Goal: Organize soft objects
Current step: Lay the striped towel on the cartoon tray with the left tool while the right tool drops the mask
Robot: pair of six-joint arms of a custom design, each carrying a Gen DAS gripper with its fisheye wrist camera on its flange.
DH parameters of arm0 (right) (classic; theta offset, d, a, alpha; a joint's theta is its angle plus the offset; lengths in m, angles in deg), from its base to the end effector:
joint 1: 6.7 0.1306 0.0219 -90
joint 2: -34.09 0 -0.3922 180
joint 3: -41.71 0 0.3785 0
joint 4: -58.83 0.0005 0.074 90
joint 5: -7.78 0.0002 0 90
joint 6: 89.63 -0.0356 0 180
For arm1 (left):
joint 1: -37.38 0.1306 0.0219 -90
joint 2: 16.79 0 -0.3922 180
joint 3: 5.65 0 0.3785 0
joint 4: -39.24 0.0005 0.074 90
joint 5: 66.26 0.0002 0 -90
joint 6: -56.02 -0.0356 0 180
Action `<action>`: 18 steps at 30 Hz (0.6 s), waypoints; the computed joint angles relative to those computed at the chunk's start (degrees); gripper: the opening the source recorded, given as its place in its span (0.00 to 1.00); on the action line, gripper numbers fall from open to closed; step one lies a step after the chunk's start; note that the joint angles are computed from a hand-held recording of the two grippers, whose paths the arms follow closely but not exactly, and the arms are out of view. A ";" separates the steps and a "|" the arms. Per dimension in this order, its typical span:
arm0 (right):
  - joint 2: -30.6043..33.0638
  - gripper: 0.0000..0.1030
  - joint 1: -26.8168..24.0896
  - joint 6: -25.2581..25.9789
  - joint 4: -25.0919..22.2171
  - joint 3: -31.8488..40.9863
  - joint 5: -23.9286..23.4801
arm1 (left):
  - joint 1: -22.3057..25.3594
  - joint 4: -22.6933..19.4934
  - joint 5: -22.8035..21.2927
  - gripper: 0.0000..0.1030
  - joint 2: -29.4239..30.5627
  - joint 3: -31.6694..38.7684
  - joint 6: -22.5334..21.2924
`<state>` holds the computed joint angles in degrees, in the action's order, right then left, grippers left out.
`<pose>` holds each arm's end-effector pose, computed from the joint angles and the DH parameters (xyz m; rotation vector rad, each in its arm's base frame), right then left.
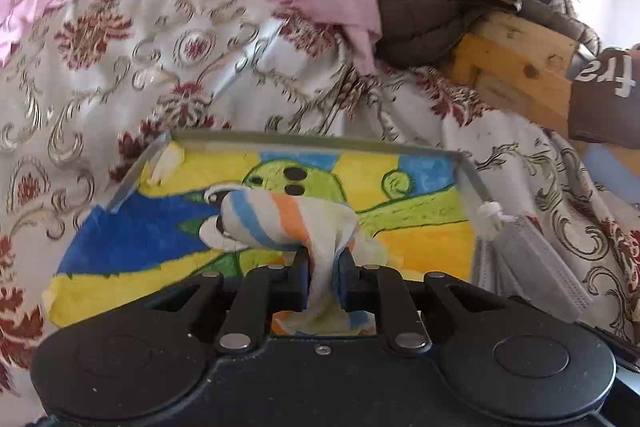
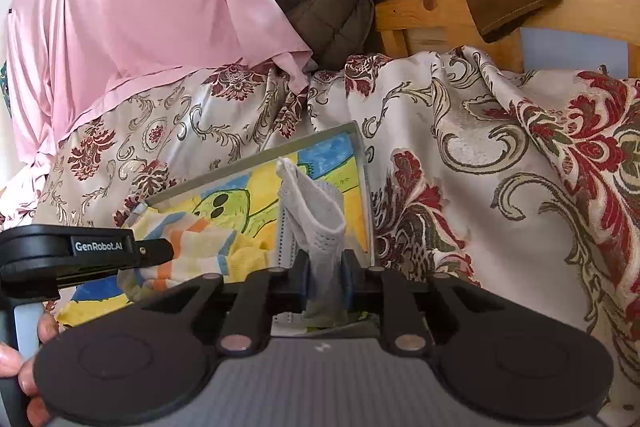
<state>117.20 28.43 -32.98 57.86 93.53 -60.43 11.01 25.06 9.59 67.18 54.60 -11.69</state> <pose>0.3258 0.2125 0.2661 0.1896 2.0965 0.3163 0.3734 -0.1760 0.3016 -0.0554 2.2151 -0.1953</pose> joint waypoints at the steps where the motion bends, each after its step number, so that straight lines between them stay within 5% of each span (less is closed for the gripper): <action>1: -0.08 0.23 0.06 0.30 -0.02 0.02 0.26 | 0.29 -0.18 0.29 0.18 0.06 0.03 0.56; 6: -0.56 0.38 0.55 1.81 0.07 -0.03 1.40 | 0.57 -0.10 0.45 0.26 -0.78 -0.49 1.34; 18: -3.72 0.68 1.99 2.82 -1.42 -0.73 3.69 | -0.67 0.59 -2.84 0.71 -5.94 -2.91 0.42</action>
